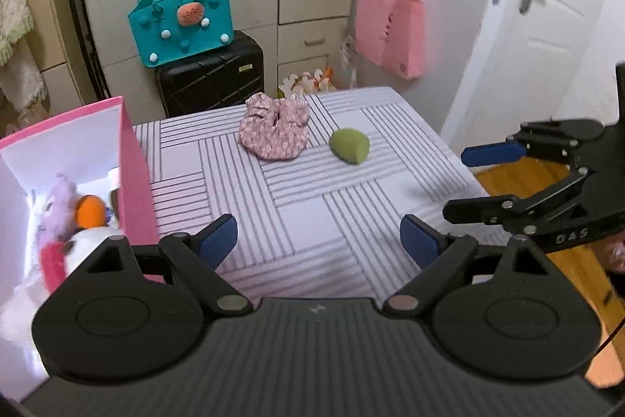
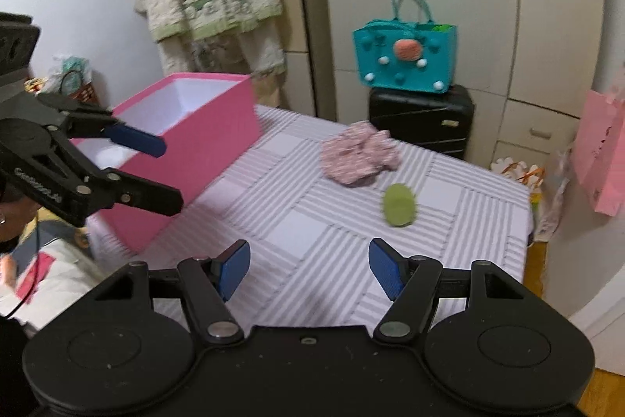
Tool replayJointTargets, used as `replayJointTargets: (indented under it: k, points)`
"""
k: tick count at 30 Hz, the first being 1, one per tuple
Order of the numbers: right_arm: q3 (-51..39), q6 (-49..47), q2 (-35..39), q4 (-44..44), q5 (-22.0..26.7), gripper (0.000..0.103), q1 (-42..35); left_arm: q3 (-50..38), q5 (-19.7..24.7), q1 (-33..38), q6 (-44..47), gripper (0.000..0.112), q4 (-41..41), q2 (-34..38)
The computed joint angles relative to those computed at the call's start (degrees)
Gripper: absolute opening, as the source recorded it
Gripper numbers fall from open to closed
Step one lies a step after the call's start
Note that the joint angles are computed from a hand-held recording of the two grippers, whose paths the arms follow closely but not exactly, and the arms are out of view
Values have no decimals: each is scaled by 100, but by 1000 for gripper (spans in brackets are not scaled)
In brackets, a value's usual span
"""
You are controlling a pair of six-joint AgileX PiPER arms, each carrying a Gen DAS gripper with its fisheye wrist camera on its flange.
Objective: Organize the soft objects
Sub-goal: 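Withdraw both tools from the box toward the scrunchie and green sponge, then grasp the pink floral scrunchie with the left tool while the right tool grasps the green sponge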
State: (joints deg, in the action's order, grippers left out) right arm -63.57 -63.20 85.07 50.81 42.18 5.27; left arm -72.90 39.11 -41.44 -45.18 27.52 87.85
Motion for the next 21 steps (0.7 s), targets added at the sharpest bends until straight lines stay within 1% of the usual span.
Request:
replayJointTargets:
  k: [2, 6, 7, 9, 10, 11, 14, 16, 17, 18, 21]
  points:
    - [70, -478, 185, 384, -289, 72, -93, -84, -106, -41, -416, 91, 392, 263]
    - [218, -1732, 550, 1431, -950, 72, -109, -388, -114, -74, -1262, 91, 1160, 830]
    - [234, -2025, 631, 1676, -1051, 72, -107, -495, -93, -79, -1447, 91, 1368, 991]
    - [209, -2687, 875, 2244, -1213, 72, -87, -752, 136, -169, -2015, 91, 2100, 1356]
    - [176, -2897, 974, 2414, -1254, 72, -80, -887, 336, -243, -2349, 91, 2571, 1557]
    - [121, -3107, 1098, 2601, -1309, 72, -57, -1062, 507, -264, -2513, 91, 2856, 1774]
    - [16, -3996, 1412, 3376, -1552, 72, 59, -1609, 584, -80, -2398, 91, 2786, 2262]
    - [-8, -4869, 1577, 4073, -1696, 72, 149, -1861, 535, 28, -2462, 91, 2814, 2509]
    - [-76, -5037, 1669, 4152, -1648, 72, 159, -2007, 512, 74, -2472, 91, 2841, 2656]
    - [-176, -4976, 1761, 4075, -1583, 72, 150, -2207, 537, 108, -2453, 91, 2833, 2825]
    - [-676, -4027, 2122, 3345, -1421, 72, 125, -2727, 422, 302, -2327, 91, 2597, 3254]
